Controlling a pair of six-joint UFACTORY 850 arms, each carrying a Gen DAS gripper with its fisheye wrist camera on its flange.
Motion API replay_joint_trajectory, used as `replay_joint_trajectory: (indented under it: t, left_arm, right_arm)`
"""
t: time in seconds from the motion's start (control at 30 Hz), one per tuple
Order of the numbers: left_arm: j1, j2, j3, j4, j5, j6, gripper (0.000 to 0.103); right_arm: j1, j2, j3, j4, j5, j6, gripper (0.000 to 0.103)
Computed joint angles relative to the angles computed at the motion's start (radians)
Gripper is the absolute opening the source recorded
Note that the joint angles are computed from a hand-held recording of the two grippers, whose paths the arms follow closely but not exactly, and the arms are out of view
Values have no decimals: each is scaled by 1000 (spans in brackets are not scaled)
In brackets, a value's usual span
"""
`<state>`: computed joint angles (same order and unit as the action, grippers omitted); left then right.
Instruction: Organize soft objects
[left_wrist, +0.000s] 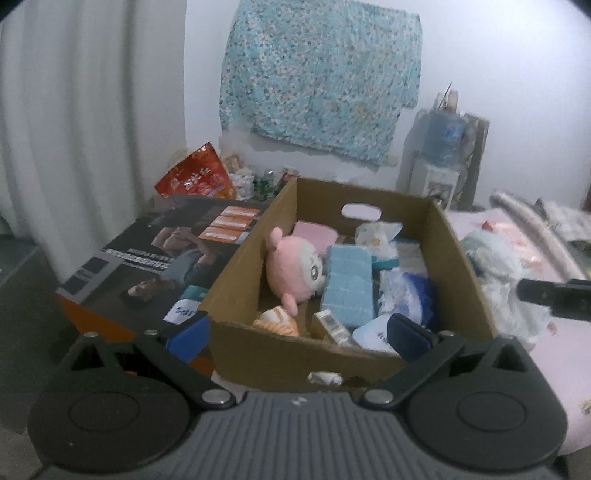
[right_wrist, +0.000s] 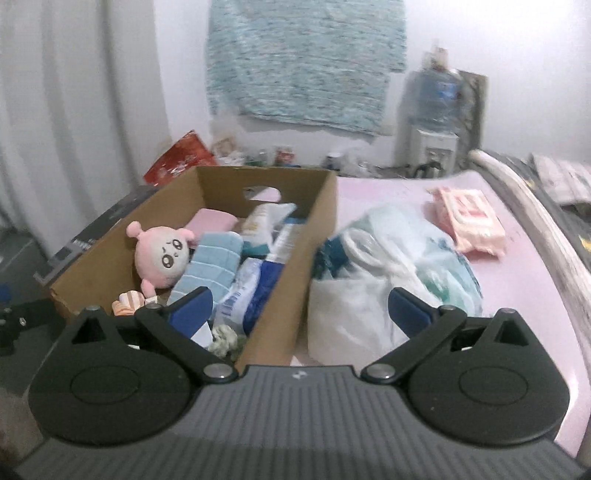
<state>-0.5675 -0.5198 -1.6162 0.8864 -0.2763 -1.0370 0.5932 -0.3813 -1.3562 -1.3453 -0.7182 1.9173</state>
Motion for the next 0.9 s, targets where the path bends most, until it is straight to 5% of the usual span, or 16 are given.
replay_joint_trajectory:
  t: [0.17, 0.4, 0.57, 0.73, 0.9]
  left_arm:
    - [-18, -13, -20, 22, -56, 14, 103]
    - [-11, 1, 15, -20, 51, 97, 103]
    - [-14, 10, 30, -82, 77, 172, 103]
    - [-43, -3, 17, 31, 0, 127, 103]
    - [-46, -28, -22, -124, -56, 287, 103]
  right_arm:
    - [47, -5, 13, 30, -149, 51, 102]
    - [119, 40, 86, -66, -340, 176, 102]
    - [132, 71, 144, -99, -320, 314, 102]
    - [125, 47, 135, -17, -276, 334, 102]
    - [131, 15, 100, 26, -288, 270, 102]
